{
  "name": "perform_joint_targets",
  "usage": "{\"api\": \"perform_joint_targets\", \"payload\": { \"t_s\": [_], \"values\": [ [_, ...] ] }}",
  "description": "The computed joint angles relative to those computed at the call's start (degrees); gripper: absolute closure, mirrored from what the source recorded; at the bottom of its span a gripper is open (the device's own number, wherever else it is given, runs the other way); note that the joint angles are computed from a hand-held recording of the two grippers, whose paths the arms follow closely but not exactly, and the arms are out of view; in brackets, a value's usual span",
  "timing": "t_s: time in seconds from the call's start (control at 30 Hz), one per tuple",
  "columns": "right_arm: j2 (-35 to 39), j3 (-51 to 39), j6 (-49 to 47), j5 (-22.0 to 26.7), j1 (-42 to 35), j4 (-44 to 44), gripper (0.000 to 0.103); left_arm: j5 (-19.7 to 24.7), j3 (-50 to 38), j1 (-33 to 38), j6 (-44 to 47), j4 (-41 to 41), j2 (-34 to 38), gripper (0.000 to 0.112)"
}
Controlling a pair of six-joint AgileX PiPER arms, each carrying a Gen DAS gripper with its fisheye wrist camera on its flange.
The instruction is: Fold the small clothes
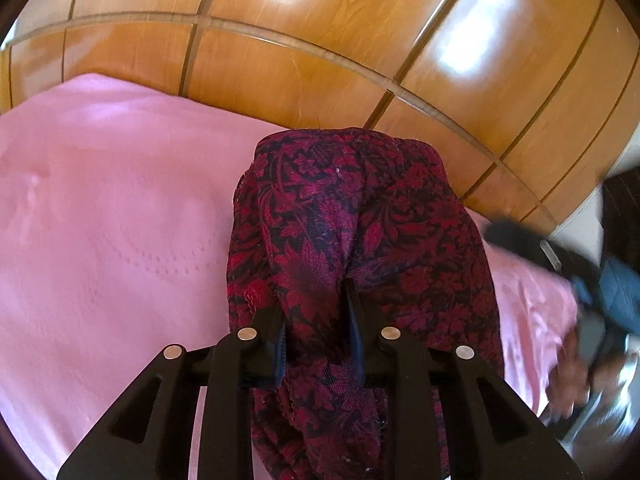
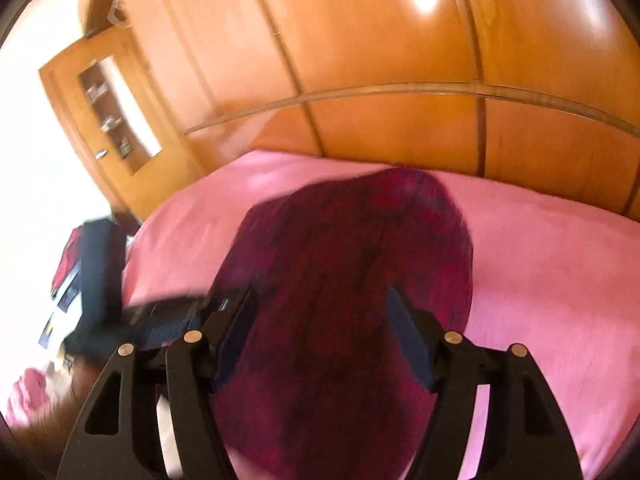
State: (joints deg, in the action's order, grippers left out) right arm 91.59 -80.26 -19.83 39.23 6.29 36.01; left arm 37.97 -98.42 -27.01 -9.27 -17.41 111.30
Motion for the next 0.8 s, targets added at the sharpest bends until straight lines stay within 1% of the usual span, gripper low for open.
{"api": "perform_joint_targets", "payload": {
  "t_s": [0.03, 0.07, 0.1, 0.13, 0.2, 0.23, 0.27, 0.3, 0.33, 0.37, 0.4, 0.43, 0.47, 0.5, 0.53, 0.57, 0.6, 0.63, 0.67, 0.7, 0.77, 0.8],
  "values": [
    [2.50, -3.44, 3.08, 1.62, 0.32, -2.03, 0.036, 0.09, 0.02, -0.27, -1.98, 2.29, 0.05, 0.087],
    [5.21, -6.50, 5.96, 1.32, 0.93, -4.45, 0.037, 1.07, -1.19, -0.96, -3.13, 4.89, 0.80, 0.086],
    [7.40, -9.75, 9.28, 3.13, 1.38, -7.76, 0.037, 0.90, -1.03, -0.99, -3.28, 5.63, 1.03, 0.086],
    [11.89, -14.99, 12.76, 5.81, 1.86, -10.72, 0.037, 0.60, -0.68, -1.23, -3.94, 6.73, 1.21, 0.086],
    [17.92, -21.33, 15.52, 9.54, 2.07, -13.26, 0.037, -1.74, 1.78, -1.58, -4.73, 8.49, 1.04, 0.086],
    [19.43, -22.60, 16.00, 10.12, 2.53, -14.39, 0.036, -2.65, 2.70, -1.50, -4.42, 7.95, 1.00, 0.086],
    [21.17, -24.31, 16.99, 11.08, 3.00, -15.80, 0.036, -4.21, 4.25, -0.74, -3.01, 5.14, 0.86, 0.086],
    [21.96, -24.95, 17.35, 11.01, 3.11, -16.10, 0.036, -5.22, 5.27, -0.13, -1.71, 2.63, 0.65, 0.086],
    [22.64, -26.65, 17.45, 12.17, 2.94, -15.93, 0.035, -5.41, 5.49, 0.28, -0.78, 0.95, 0.56, 0.086],
    [22.79, -26.88, 16.61, 11.43, 2.64, -15.09, 0.034, -5.45, 5.62, 0.54, -0.46, -0.04, 0.31, 0.086],
    [21.33, -24.82, 14.69, 9.56, 2.41, -13.70, 0.032, -5.05, 5.26, 0.39, -1.43, 0.87, 0.14, 0.085],
    [18.26, -20.47, 12.41, 7.63, 2.31, -11.80, 0.026, -4.49, 4.69, -0.34, -4.01, 3.92, -0.26, 0.084],
    [15.84, -17.10, 9.29, 5.51, 1.70, -8.71, 0.017, -4.53, 4.41, -1.62, -8.81, 9.16, -0.65, 0.084],
    [12.36, -11.94, 6.77, 2.86, 1.27, -5.99, 0.012, -4.15, 4.30, -2.90, -13.98, 14.89, -1.19, 0.079],
    [9.35, -7.83, 3.48, 0.17, -0.03, -1.96, 0.002, -3.29, 4.46, -4.06, -18.34, 20.62, -1.73, 0.067],
    [6.86, -4.22, 0.09, -1.86, -1.41, 2.22, 0.002, -1.65, 4.22, -5.14, -21.50, 26.35, -2.13, 0.060],
    [4.79, -1.33, -2.76, -2.51, -2.82, 5.88, 0.002, -0.58, 4.12, -6.34, -25.43, 31.07, -2.18, 0.055],
    [2.87, 2.04, -7.07, -2.26, -4.81, 10.87, 0.002, -0.73, 4.85, -7.15, -27.74, 33.51, -2.38, 0.055],
    [0.69, 6.71, -12.80, -1.81, -6.87, 16.45, 0.002, -1.09, 5.60, -7.26, -27.81, 33.65, -2.49, 0.055],
    [0.11, 9.21, -16.74, -0.74, -8.48, 20.38, 0.002, -1.25, 5.76, -7.06, -27.17, 32.88, -2.48, 0.054],
    [0.26, 13.44, -21.86, 3.01, -11.54, 25.00, 0.002, -1.93, 6.15, -6.26, -26.11, 31.44, -2.30, 0.049],
    [0.39, 15.30, -23.31, 4.20, -12.55, 26.08, 0.002, -3.54, 7.32, -5.25, -24.17, 29.11, -2.52, 0.043]
  ]
}}
